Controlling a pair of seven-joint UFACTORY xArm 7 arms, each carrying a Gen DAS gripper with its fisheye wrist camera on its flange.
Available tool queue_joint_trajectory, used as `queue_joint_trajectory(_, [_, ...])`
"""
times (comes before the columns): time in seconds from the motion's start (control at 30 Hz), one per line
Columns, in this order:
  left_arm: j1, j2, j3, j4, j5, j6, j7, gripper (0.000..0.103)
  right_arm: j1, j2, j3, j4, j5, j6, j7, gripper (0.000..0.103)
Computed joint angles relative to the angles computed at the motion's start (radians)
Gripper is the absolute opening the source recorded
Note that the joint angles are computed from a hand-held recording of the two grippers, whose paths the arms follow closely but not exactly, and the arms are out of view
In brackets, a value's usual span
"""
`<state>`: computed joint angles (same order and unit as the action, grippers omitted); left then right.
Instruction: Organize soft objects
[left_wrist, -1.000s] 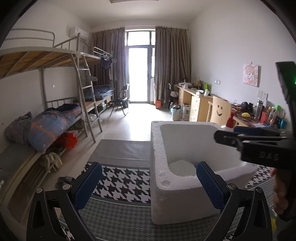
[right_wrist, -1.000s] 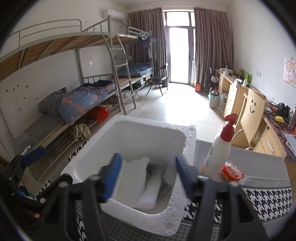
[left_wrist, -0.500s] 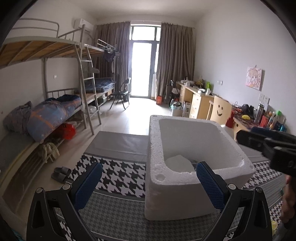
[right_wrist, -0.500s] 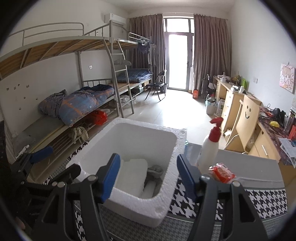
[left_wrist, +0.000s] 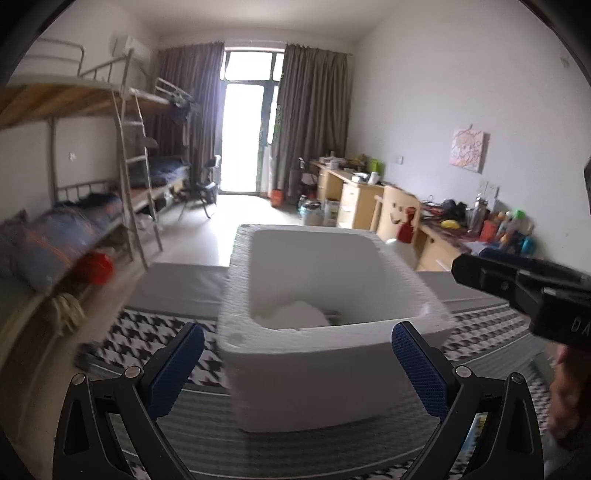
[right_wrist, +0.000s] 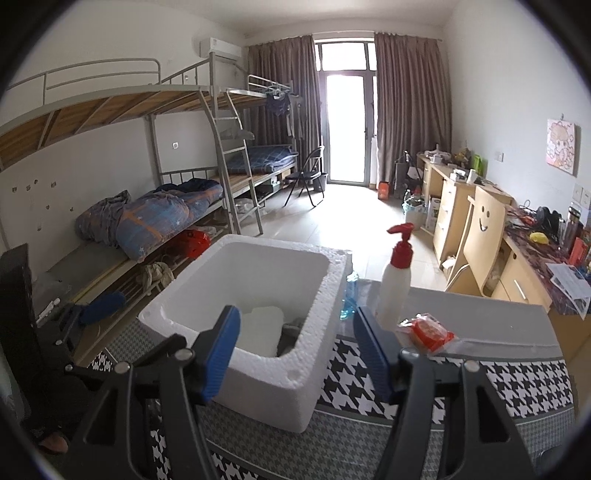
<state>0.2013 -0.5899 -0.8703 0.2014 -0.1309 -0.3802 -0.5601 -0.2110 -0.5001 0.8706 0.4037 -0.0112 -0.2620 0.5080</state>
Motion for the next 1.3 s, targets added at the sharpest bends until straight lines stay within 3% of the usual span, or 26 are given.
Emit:
queue_joint_trajectory(0.07, [0.015,-0.014,-0.028,0.002,-0.002,-0.002,-0.004,0.102,0.013,-0.01,-0.012,-0.012,0.002,-0.003,0.004,0.068])
queue_joint_trajectory(0.13, [-0.001,0.006,-0.014,0.001,0.014,-0.028,0.001,0.102,0.036,-0.033,-0.035,-0.034,0.005,-0.004,0.007,0.068])
queue_joint_trajectory(0.27, [0.082,-0.043,-0.146,0.004,-0.028,-0.066,-0.013,0.102,0.075,-0.07,-0.065,-0.075,0.01,-0.014,0.023,0.068])
queue_joint_trajectory(0.4, [0.065,0.017,-0.128,0.014,0.003,-0.094,-0.001,0.102,0.125,-0.098,-0.103,-0.118,0.017,-0.028,0.038,0.068])
queue_joint_trajectory(0.47, [0.098,-0.013,-0.187,0.013,-0.05,-0.094,-0.013,0.102,0.145,-0.109,-0.123,-0.138,0.02,-0.034,0.042,0.068])
queue_joint_trajectory(0.63, [0.121,-0.1,-0.244,0.01,-0.078,-0.043,-0.086,0.102,0.198,-0.161,-0.165,-0.193,0.033,-0.04,0.066,0.068])
queue_joint_trajectory(0.83, [0.112,-0.152,-0.256,0.003,-0.019,-0.011,-0.158,0.102,0.231,-0.234,-0.168,-0.264,0.039,-0.04,0.122,0.068])
queue_joint_trajectory(1.0, [0.122,-0.212,-0.295,-0.002,0.022,0.019,-0.227,0.102,0.205,-0.306,-0.108,-0.307,0.037,-0.014,0.208,0.072])
queue_joint_trajectory(1.17, [0.11,-0.306,-0.34,0.003,0.062,0.092,-0.298,0.102,0.214,-0.377,-0.092,-0.345,0.0,0.037,0.285,0.073])
queue_joint_trajectory(1.3, [0.093,-0.325,-0.344,-0.001,0.109,0.088,-0.341,0.102,0.234,-0.46,-0.063,-0.381,-0.023,0.094,0.364,0.082])
